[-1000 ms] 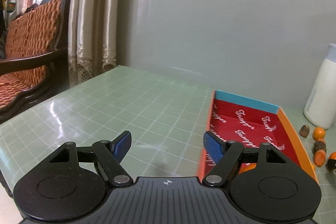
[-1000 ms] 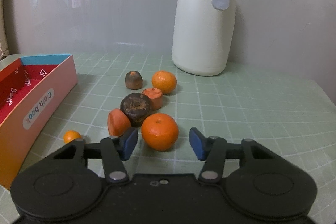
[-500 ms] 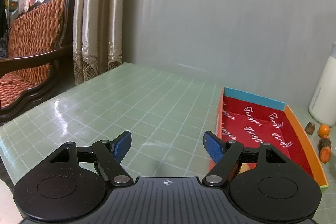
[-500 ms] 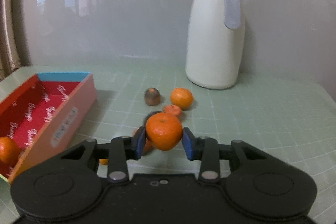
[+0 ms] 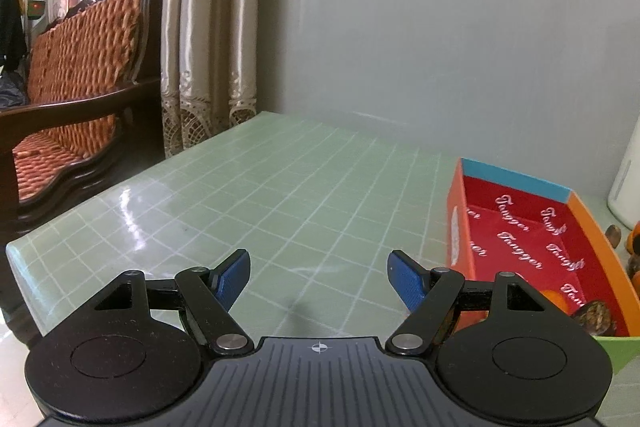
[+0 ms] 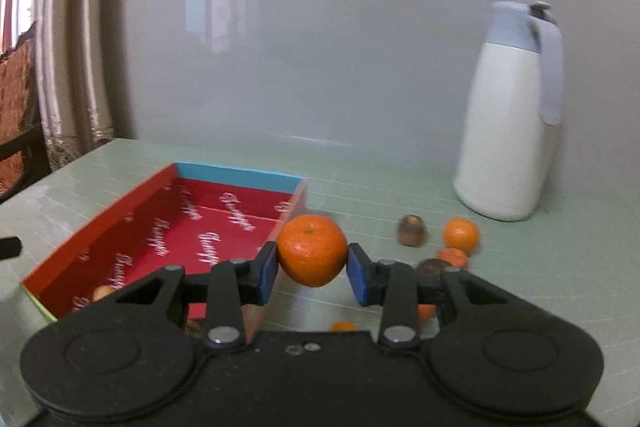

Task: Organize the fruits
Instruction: 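Carry the mandarin with the right tool into the box and release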

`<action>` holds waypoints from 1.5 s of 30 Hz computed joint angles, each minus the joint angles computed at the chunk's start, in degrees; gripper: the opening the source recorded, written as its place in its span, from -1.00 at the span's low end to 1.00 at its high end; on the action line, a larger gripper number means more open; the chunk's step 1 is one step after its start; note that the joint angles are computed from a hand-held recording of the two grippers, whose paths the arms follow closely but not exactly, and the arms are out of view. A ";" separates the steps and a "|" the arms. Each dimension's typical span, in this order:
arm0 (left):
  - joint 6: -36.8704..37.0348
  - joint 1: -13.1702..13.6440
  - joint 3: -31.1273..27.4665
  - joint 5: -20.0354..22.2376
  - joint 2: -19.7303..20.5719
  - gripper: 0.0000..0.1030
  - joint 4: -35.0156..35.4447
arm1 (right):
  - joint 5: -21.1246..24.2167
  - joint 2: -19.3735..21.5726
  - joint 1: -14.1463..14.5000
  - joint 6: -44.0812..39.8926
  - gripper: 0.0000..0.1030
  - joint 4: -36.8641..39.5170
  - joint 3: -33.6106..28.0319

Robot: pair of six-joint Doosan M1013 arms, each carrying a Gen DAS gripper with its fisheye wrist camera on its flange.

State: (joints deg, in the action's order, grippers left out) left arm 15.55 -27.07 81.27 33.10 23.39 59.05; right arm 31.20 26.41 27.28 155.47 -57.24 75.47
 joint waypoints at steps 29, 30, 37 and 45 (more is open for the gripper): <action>1.08 1.31 0.97 0.72 -0.56 0.52 -0.74 | -3.53 3.81 2.25 -12.29 -0.31 10.02 -4.79; 0.84 1.28 1.02 0.73 -0.57 0.52 -0.51 | -3.55 3.80 2.25 -12.23 -0.31 10.03 -4.77; 1.10 1.16 0.98 0.66 -0.57 0.54 -0.35 | -2.65 3.88 2.29 -9.38 -0.24 7.92 -4.77; 0.14 0.93 1.12 0.36 -0.64 0.61 0.55 | -3.83 1.36 0.87 10.38 -0.23 -4.96 -1.38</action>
State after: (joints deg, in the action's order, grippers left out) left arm 15.69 -26.14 82.39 33.46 22.75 59.60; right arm 27.37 27.76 28.16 165.86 -62.20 74.09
